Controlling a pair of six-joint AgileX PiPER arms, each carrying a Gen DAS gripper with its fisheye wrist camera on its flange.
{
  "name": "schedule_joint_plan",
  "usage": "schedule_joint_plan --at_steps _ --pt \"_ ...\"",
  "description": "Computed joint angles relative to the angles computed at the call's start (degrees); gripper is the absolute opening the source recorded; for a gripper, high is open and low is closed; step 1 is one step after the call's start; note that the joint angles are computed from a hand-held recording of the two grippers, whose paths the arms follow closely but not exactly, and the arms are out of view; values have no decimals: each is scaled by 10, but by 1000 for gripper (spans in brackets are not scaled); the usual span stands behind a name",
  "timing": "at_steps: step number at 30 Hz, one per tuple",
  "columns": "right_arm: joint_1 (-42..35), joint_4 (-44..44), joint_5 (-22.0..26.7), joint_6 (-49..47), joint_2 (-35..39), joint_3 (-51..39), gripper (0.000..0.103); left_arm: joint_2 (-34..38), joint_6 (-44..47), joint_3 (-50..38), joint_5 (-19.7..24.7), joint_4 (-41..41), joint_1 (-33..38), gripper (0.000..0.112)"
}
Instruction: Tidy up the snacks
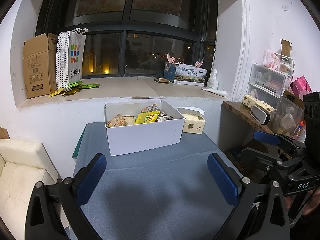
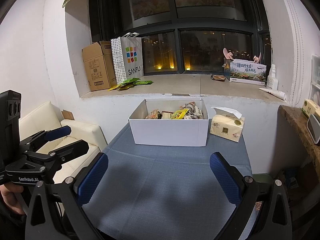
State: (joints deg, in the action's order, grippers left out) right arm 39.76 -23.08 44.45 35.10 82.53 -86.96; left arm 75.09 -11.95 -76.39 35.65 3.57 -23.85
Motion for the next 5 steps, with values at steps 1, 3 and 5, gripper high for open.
schedule_joint_plan --at_steps 1,3,5 --pt "0 1 0 -1 0 0 103 -1 4 1 -1 -4 1 103" --pt "1 0 0 0 1 0 103 -3 15 5 -5 -15 5 103" --pt "1 1 0 0 1 0 103 -2 45 3 -2 -43 12 103"
